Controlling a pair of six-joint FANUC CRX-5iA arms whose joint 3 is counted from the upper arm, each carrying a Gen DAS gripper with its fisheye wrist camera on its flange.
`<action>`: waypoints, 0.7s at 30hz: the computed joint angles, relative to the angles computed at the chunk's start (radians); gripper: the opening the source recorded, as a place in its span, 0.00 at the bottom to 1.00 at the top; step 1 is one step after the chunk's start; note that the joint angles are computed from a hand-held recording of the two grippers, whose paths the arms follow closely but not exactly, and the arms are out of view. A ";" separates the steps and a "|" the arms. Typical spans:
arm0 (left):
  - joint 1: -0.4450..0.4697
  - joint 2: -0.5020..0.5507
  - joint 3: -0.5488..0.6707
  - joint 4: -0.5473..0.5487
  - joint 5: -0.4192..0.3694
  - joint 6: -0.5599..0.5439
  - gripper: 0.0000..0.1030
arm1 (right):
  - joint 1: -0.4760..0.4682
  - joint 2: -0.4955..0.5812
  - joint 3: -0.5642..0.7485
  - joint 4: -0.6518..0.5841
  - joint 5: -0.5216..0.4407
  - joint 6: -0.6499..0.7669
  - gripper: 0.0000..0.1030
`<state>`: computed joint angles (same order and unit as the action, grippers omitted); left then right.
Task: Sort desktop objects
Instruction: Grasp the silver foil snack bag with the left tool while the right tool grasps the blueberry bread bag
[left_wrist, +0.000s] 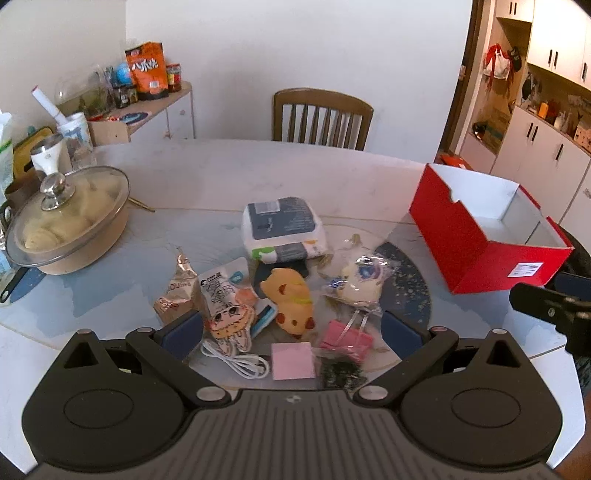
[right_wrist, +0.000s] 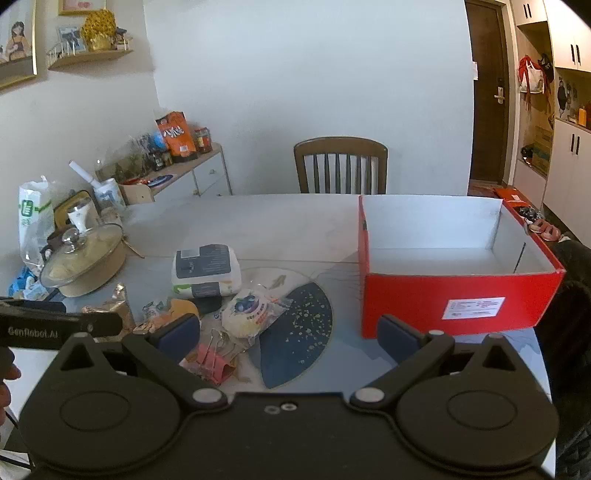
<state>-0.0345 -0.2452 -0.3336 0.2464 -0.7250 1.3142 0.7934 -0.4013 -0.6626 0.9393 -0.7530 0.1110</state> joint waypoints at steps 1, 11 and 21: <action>0.011 0.006 -0.004 0.018 0.005 -0.025 1.00 | -0.002 0.017 0.014 -0.007 -0.004 -0.002 0.99; 0.114 0.070 -0.019 0.150 0.025 -0.231 1.00 | -0.037 0.177 0.123 -0.022 0.009 -0.008 0.99; 0.188 0.155 -0.003 0.227 0.021 -0.376 0.99 | -0.059 0.358 0.261 -0.069 -0.025 0.038 0.97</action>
